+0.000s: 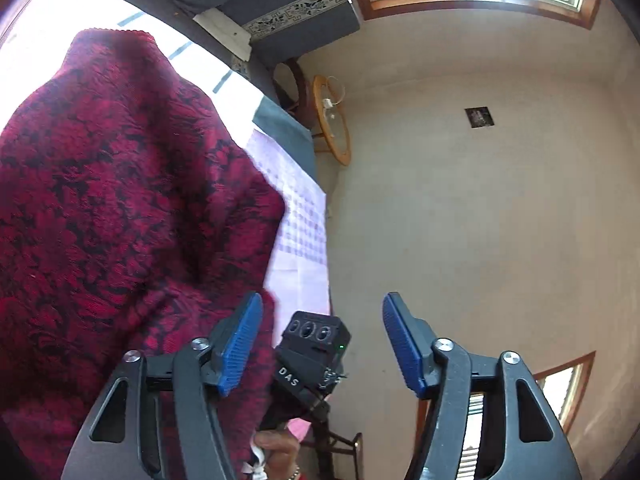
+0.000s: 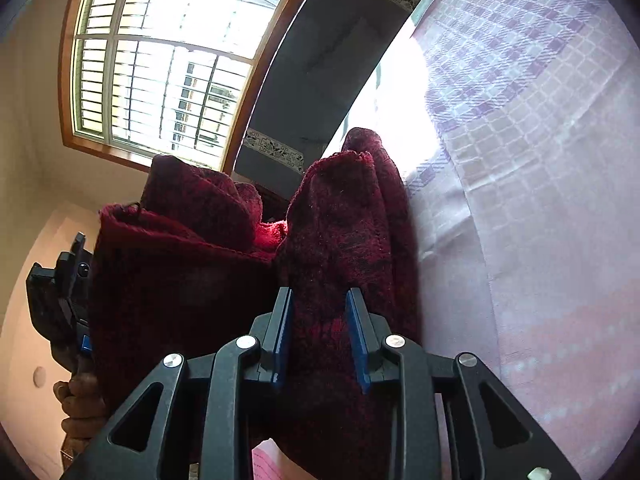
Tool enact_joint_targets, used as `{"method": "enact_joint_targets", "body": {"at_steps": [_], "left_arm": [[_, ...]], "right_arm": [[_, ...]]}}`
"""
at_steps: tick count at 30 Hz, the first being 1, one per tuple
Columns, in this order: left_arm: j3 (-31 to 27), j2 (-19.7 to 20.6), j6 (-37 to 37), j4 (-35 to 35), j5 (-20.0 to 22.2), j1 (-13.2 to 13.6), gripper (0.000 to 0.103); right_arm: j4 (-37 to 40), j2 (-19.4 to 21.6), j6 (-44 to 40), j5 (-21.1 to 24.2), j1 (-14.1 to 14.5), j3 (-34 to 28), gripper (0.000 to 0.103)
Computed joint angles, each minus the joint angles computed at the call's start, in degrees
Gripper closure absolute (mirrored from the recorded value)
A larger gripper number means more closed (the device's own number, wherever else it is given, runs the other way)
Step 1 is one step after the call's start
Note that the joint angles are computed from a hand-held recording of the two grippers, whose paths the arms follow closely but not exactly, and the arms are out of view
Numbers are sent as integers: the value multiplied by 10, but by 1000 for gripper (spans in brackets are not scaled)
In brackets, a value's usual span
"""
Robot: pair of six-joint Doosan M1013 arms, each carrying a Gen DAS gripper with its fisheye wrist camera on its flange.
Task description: Fold small clothes
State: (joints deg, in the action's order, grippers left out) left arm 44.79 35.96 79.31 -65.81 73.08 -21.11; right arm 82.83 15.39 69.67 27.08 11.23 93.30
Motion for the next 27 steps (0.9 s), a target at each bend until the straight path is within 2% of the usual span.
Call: {"method": "enact_joint_targets", "body": {"at_steps": [2, 6, 8, 10, 12, 13, 15, 20, 23, 24, 27], "left_arm": [[-9, -1, 5, 21, 3, -2, 25], [-32, -10, 78, 67, -6, -8, 25], [-10, -31, 101, 100, -26, -7, 25], [55, -68, 133, 125, -76, -4, 25], [146, -113, 175, 127, -133, 4, 25], [178, -127, 193, 127, -151, 7, 25], [238, -151, 231, 121, -177, 14, 25], [370, -197, 367, -7, -234, 28, 25], [421, -228, 439, -6, -312, 16, 25], [434, -237, 455, 3, -337, 9, 25], [458, -251, 485, 17, -378, -7, 25]], "right_arm": [[19, -5, -13, -5, 0, 7, 71], [23, -14, -15, -3, -1, 21, 69], [45, -22, -32, 5, -6, 36, 65], [75, -34, -57, 7, -10, 54, 64], [118, -42, -93, 8, -12, 66, 57], [134, -47, -105, 5, -12, 72, 53], [138, -55, -109, -5, -11, 76, 52], [115, -62, -102, 4, -4, 70, 51], [78, -53, -79, 22, 0, 47, 51], [39, -48, -48, 22, 3, 35, 51], [-158, -25, 123, 30, 15, -18, 51]]}}
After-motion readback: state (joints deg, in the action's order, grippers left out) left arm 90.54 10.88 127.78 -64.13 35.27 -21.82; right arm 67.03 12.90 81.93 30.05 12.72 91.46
